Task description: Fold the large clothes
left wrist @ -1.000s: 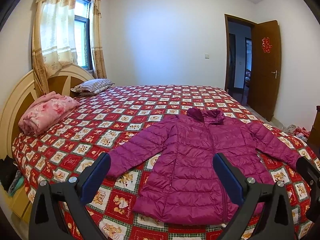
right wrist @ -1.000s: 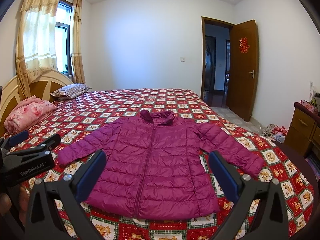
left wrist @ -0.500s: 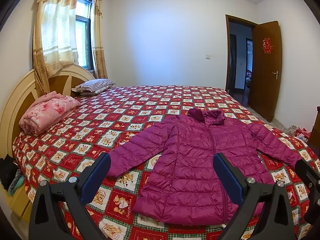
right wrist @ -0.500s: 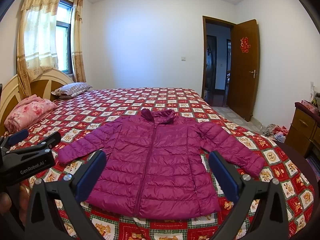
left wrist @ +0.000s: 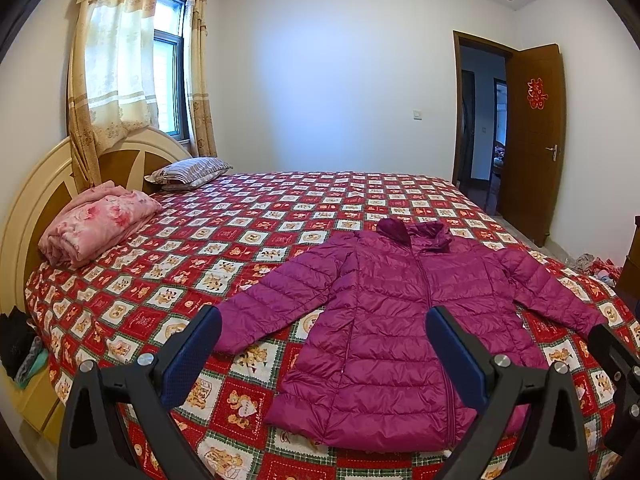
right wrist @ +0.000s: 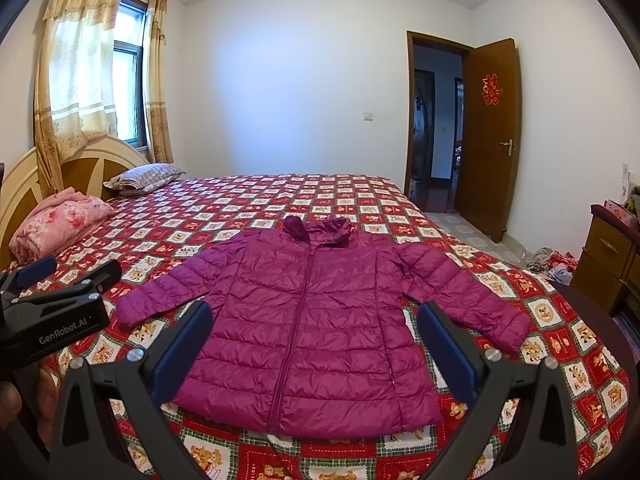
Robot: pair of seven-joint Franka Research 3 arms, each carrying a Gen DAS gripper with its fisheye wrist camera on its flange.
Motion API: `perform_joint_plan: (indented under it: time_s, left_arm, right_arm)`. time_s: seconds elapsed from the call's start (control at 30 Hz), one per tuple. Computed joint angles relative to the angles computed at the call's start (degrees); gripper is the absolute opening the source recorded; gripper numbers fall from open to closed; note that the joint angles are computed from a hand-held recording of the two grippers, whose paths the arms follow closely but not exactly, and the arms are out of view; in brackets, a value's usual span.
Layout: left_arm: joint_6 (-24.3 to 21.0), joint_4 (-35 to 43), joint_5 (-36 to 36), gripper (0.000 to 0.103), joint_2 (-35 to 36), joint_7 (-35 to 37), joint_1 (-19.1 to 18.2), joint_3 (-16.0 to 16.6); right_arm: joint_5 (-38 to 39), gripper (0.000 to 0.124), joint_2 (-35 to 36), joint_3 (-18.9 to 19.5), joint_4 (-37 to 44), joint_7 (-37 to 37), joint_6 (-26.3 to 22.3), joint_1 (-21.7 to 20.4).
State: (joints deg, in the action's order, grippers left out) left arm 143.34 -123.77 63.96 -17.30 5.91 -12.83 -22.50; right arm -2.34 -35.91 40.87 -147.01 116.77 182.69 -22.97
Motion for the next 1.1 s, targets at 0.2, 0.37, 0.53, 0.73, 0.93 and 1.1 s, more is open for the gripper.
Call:
perform_joint_plan:
  time_s: [0.2,0.37,0.53,0.73,0.93,1.1]
  left_arm:
    - [0.19,-0.22,-0.04,0.102,-0.15,0.09,-0.01,0.12]
    - [0.18,-0.28,0.00,0.102,-0.17,-0.11,0.08,0.07]
    - [0.28,-0.32,-0.05,0.102,-0.20,-0.02,0.08,0.12]
    - [0.28,-0.43,-0.06,0.102,-0.05,-0.13,0.12,0.11]
    - [0.50,0.02,-0.38,0.102,1.98,0.07,0.13,0.54]
    - [-1.15,1.74,-1.46,0.102,6.61,1.17,-0.50,1.73]
  right_arm:
    - [0.00,0.103,-0.08,0.13,-0.28,0.05,0.21,0.06]
    - [0.06,0.103,-0.13,0.38,-0.36,0.17,0.20,-0.03]
    - [0.07,0.103,-0.15,0.53,-0.39,0.23,0.20,-0.09]
    - [0.02,0.103,0.12,1.53,-0.52,0.71,0.43,-0.53]
    - [0.05,0.103,2.91,1.05,0.06,-0.11,0.65,-1.39]
    - [-0.74,0.103,6.94,1.21,0.86,1.73,-0.82,-6.27]
